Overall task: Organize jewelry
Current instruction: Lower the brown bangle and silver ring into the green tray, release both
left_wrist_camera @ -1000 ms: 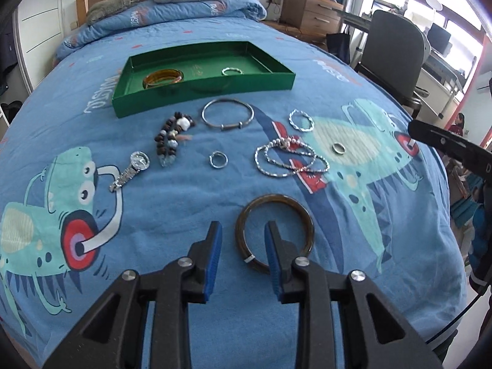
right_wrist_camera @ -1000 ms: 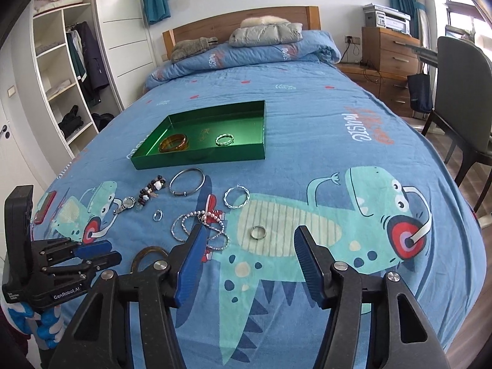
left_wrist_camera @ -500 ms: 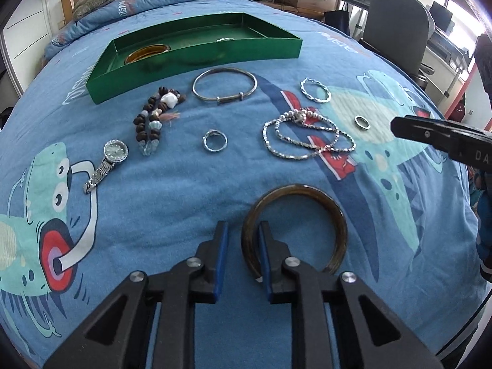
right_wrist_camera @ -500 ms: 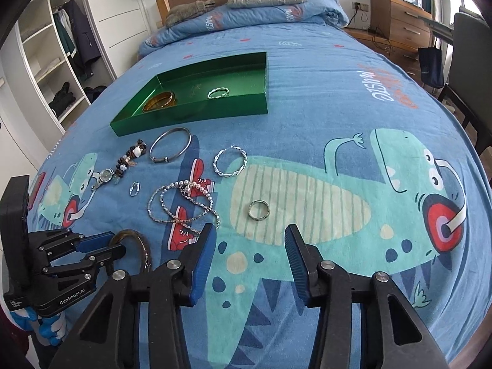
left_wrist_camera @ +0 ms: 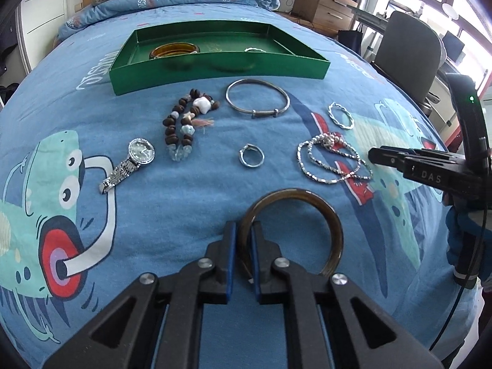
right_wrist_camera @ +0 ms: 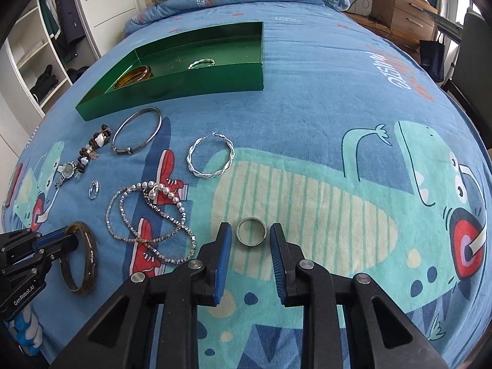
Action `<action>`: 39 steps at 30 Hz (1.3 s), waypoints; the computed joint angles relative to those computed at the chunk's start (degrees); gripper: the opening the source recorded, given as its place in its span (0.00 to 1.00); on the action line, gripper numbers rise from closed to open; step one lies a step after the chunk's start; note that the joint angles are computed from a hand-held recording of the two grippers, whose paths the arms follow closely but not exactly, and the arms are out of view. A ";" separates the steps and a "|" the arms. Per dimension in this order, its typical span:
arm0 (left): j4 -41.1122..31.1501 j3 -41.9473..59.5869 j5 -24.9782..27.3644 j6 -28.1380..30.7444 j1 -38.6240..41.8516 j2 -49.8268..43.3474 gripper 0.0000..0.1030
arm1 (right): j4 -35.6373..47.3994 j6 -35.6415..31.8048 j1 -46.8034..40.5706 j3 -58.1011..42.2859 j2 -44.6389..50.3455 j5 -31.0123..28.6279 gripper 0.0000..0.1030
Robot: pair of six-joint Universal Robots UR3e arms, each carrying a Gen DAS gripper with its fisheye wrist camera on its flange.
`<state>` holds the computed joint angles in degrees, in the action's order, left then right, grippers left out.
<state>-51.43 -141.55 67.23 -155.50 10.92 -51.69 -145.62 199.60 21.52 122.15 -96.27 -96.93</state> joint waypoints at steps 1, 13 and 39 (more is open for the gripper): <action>-0.15 0.00 -0.25 0.05 0.42 0.07 0.08 | 0.16 -0.20 -0.06 -0.44 0.49 -0.13 0.22; -14.63 2.17 -4.04 5.09 8.91 13.20 0.08 | 1.71 1.58 2.55 0.09 -3.97 -2.45 0.19; 8.02 66.72 11.11 -19.64 -6.12 -58.77 0.08 | 10.59 -12.67 -2.49 -64.79 36.54 1.17 0.19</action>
